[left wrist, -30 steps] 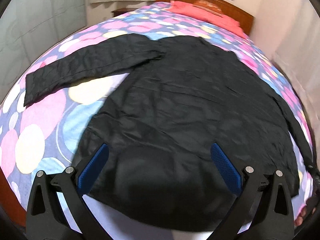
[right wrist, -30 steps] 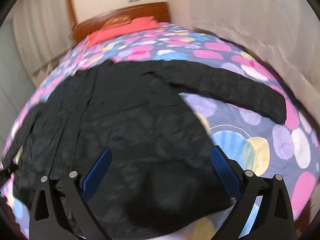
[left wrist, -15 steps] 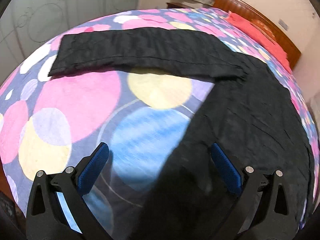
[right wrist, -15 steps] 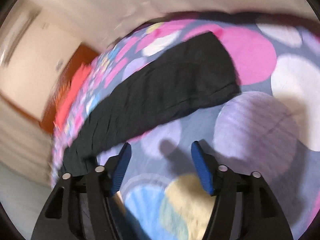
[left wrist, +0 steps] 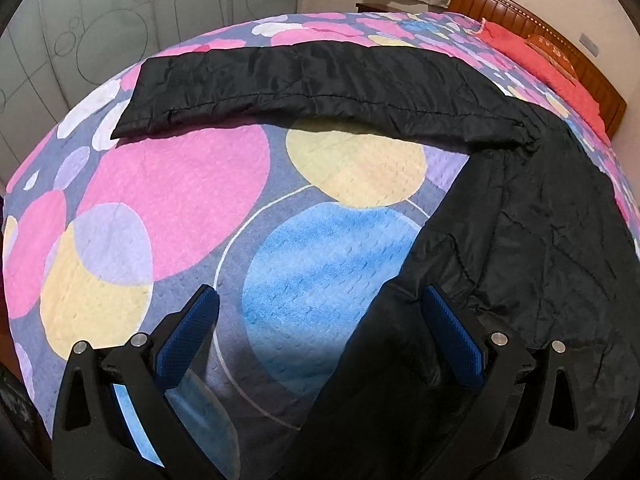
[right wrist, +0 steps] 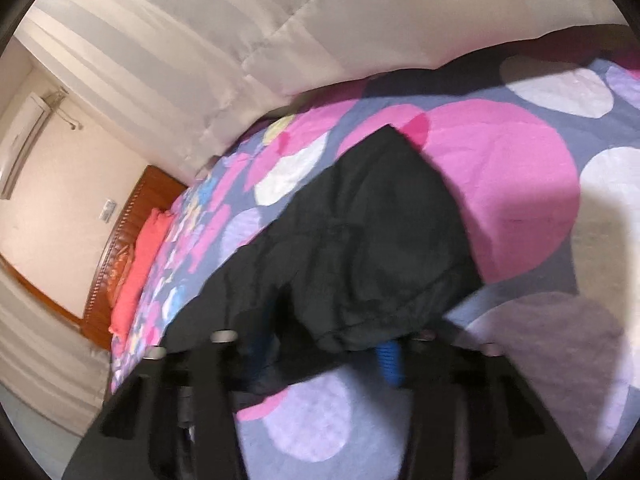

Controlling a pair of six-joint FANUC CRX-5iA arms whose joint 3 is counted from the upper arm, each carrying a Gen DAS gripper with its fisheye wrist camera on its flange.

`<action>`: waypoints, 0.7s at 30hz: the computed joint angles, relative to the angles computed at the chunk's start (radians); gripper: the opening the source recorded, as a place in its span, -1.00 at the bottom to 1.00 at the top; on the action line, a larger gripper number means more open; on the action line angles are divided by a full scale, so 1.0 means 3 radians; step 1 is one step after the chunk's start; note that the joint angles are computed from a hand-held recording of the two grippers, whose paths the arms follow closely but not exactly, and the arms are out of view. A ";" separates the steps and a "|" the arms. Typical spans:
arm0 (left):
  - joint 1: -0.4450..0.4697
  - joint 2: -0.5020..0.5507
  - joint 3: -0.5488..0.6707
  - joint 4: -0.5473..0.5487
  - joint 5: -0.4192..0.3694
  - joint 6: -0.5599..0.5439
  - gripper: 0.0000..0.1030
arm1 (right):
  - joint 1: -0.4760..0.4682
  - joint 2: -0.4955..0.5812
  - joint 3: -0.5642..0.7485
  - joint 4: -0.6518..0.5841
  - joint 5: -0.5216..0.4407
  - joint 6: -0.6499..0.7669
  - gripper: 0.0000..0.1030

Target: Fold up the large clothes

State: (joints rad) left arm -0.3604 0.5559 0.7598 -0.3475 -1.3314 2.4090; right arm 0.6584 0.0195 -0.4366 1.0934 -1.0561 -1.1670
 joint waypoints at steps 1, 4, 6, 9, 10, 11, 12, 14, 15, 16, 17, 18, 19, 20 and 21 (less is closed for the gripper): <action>-0.0004 0.0008 0.0013 -0.0013 -0.0009 -0.0006 0.96 | -0.0018 -0.0027 -0.0017 -0.0001 0.0037 0.0051 -0.49; -0.0016 0.0037 0.0077 -0.0045 -0.0077 -0.0037 0.96 | 0.0009 -0.0028 0.0045 -0.0009 0.0008 0.0283 -0.70; -0.0031 0.0030 0.0085 -0.0084 -0.0100 -0.0031 0.96 | 0.0082 0.0033 0.0197 0.0036 -0.0146 0.0520 -0.71; -0.0045 0.0025 0.0076 -0.0116 -0.0092 -0.0048 0.96 | 0.0122 0.0162 0.0460 0.0150 -0.0219 0.0883 -0.71; -0.0038 0.0013 0.0043 -0.0105 -0.0063 -0.0064 0.96 | 0.0145 0.0257 0.0635 0.0210 -0.0233 0.1132 -0.71; -0.0025 -0.0004 0.0000 -0.0076 -0.0025 -0.0068 0.96 | 0.0143 0.0323 0.0745 0.0235 -0.0214 0.1274 -0.71; -0.0011 -0.0024 -0.0049 -0.0051 0.0024 -0.0060 0.96 | 0.0159 0.0429 0.0926 0.0272 -0.0174 0.1516 -0.71; -0.0017 -0.0029 -0.0072 -0.0074 0.0061 -0.0064 0.96 | 0.0168 0.0603 0.1201 0.0295 -0.0091 0.1859 -0.71; -0.0033 -0.0021 -0.0063 -0.0109 0.0053 -0.0083 0.96 | 0.0182 0.0745 0.1421 0.0290 -0.0025 0.2120 -0.71; -0.0046 -0.0016 -0.0057 -0.0134 0.0049 -0.0086 0.96 | 0.0193 0.0843 0.1568 0.0275 0.0029 0.2286 -0.71; -0.0051 -0.0018 -0.0064 -0.0142 0.0057 -0.0081 0.96 | 0.0192 0.0946 0.1729 0.0242 0.0097 0.2457 -0.71; -0.0048 -0.0027 -0.0085 -0.0136 0.0080 -0.0073 0.96 | 0.0205 0.1098 0.1967 0.0175 0.0194 0.2696 -0.72; -0.0044 -0.0037 -0.0107 -0.0127 0.0103 -0.0067 0.96 | 0.0221 0.1217 0.2158 0.0113 0.0257 0.2880 -0.72; -0.0040 -0.0045 -0.0126 -0.0120 0.0126 -0.0064 0.96 | 0.0232 0.1332 0.2336 0.0054 0.0304 0.3045 -0.72; -0.0041 -0.0050 -0.0139 -0.0123 0.0141 -0.0061 0.96 | 0.0246 0.1484 0.2576 -0.0026 0.0342 0.3270 -0.72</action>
State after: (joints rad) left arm -0.3726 0.5409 0.7181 -0.3844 -1.2890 2.3905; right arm 0.7323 0.4648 0.3362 1.0855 -0.9535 -0.1861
